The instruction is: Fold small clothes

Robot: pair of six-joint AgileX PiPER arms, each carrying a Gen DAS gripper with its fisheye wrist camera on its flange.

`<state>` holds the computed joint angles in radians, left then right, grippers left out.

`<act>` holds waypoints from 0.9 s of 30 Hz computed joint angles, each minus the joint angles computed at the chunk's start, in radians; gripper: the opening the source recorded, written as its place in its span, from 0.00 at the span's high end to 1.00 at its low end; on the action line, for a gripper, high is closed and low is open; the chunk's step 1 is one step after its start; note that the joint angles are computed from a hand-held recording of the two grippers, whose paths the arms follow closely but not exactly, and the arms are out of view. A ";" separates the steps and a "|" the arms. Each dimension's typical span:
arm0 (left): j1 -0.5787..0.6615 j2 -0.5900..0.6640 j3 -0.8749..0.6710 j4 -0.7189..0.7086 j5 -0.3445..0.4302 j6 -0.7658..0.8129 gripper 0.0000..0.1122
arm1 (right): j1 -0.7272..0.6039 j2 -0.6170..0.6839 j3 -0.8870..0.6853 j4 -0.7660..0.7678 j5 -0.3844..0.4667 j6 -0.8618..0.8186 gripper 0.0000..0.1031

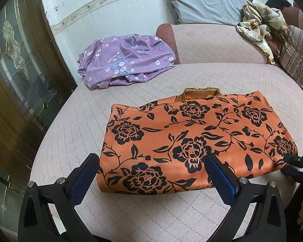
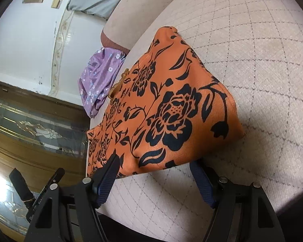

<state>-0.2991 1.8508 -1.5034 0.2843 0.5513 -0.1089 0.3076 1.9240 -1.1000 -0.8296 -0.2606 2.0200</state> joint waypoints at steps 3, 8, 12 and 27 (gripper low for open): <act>0.000 0.009 -0.006 0.004 0.002 -0.006 0.08 | -0.016 0.007 0.010 0.049 -0.034 -0.036 0.27; 0.003 0.038 -0.022 0.014 0.016 -0.017 0.08 | -0.026 0.011 0.025 0.108 -0.066 -0.079 0.27; 0.007 0.055 -0.025 0.034 0.013 -0.032 0.08 | -0.027 0.013 0.028 0.133 -0.071 -0.103 0.27; 0.104 0.225 -0.145 0.116 0.081 -0.124 0.08 | -0.025 0.020 0.022 0.179 -0.070 -0.142 0.27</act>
